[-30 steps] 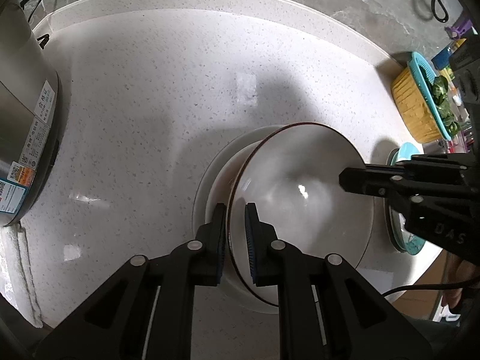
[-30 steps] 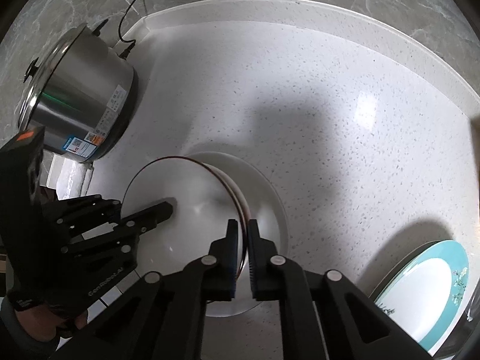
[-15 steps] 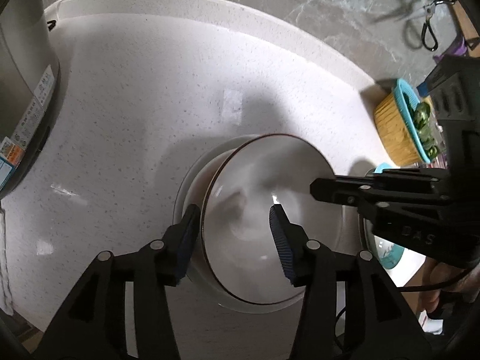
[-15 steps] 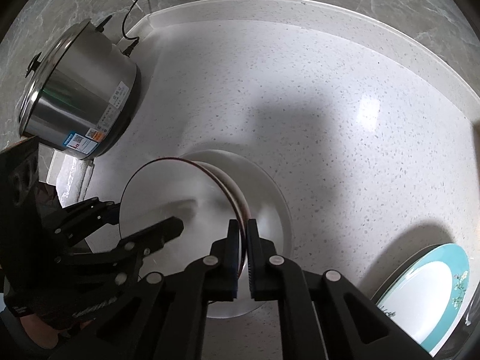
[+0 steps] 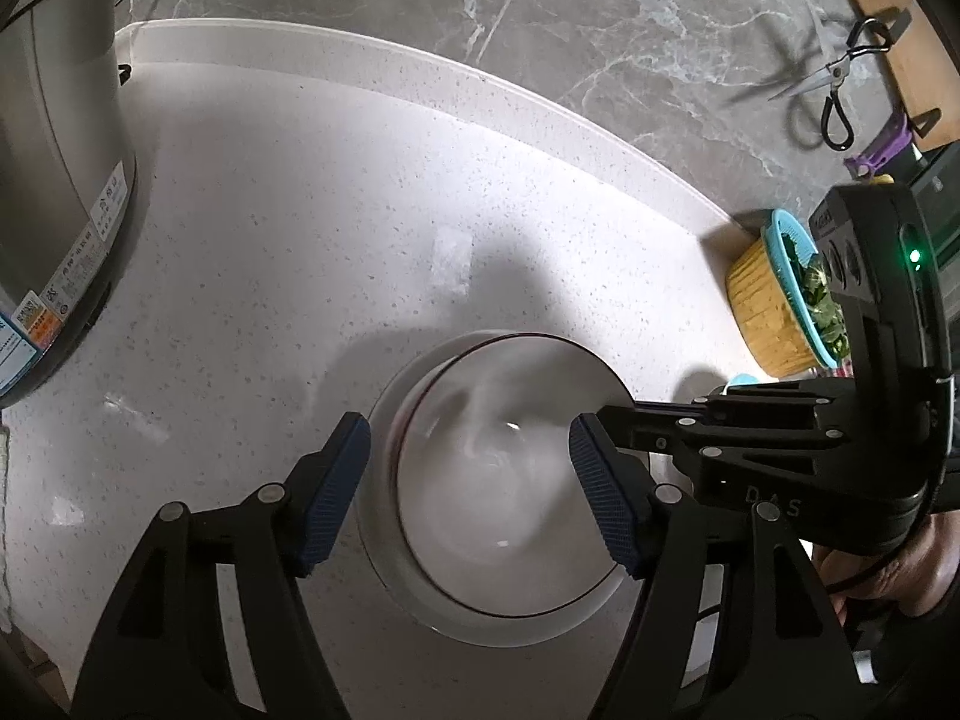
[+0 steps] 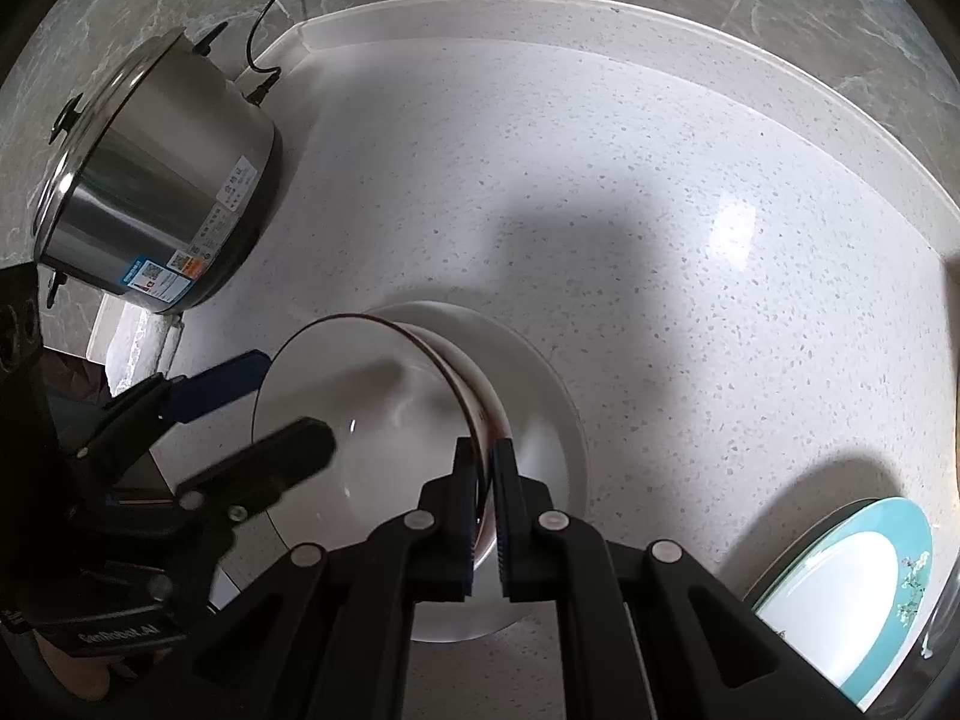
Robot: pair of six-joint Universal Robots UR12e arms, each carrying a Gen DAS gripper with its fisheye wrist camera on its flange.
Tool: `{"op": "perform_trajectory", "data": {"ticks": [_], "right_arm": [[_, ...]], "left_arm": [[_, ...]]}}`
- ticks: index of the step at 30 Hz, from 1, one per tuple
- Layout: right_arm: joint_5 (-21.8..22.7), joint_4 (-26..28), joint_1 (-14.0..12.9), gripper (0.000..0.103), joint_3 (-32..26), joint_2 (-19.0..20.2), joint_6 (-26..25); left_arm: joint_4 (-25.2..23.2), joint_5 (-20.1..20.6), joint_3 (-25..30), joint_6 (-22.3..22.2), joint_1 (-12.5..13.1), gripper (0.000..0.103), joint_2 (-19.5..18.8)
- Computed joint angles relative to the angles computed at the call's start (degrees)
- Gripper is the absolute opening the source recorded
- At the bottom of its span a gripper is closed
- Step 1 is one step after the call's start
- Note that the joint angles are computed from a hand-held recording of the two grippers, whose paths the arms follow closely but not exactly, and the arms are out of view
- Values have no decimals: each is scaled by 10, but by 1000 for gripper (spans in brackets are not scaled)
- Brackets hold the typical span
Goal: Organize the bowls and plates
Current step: 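Grip the rim of the nested bowl stack with both grippers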
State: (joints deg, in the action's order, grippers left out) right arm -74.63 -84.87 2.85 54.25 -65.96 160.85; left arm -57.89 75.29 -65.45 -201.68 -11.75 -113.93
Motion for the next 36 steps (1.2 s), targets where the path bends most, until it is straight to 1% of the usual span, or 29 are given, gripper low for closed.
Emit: {"op": "perform_trajectory", "data": {"ticks": [6,11,14,17,18,19,20,21,22,23,24,25,27,29,32,34,36], "right_arm": [[-32,-24,9,8,10,-7,-5],[-29,-25,7,8,12,-7,-7],[-25,-19,5,8,10,-7,-2],[-1,-17,-2,14,12,-12,1],[9,-19,-5,21,13,-15,4],[28,-25,-12,33,15,-19,8],[42,-34,-19,41,19,-22,12],[52,-48,-25,55,24,-26,19],[57,-69,-32,64,32,-30,26],[57,-83,-37,66,36,-31,29],[53,-81,-40,66,36,-30,29],[48,-65,-44,66,28,-24,30],[50,-51,-49,66,29,-20,23],[40,-36,-49,65,33,-17,13],[60,-11,-52,64,39,-15,4],[59,-6,-49,64,46,-15,-4],[53,-4,-45,63,50,-14,-9]], "left_arm": [[5,3,-16,-22,8,67,7],[22,8,-34,-34,15,67,16],[33,4,-49,-31,19,67,24],[43,-3,-72,-29,26,67,39],[52,-6,-83,-28,29,67,46],[58,-8,-91,-28,31,67,51],[65,-12,-102,-25,34,67,58],[66,-18,-108,-20,36,67,62],[60,-23,-114,-13,39,67,66],[54,-30,-118,-9,41,67,68],[45,-40,-123,-2,43,67,71],[40,-42,-125,1,44,67,72],[25,-43,-128,12,45,67,73],[15,-41,-128,15,45,67,73],[9,-43,-132,19,45,67,73],[-4,-45,-130,27,44,69,70],[6,-46,-134,24,44,69,70]]}}
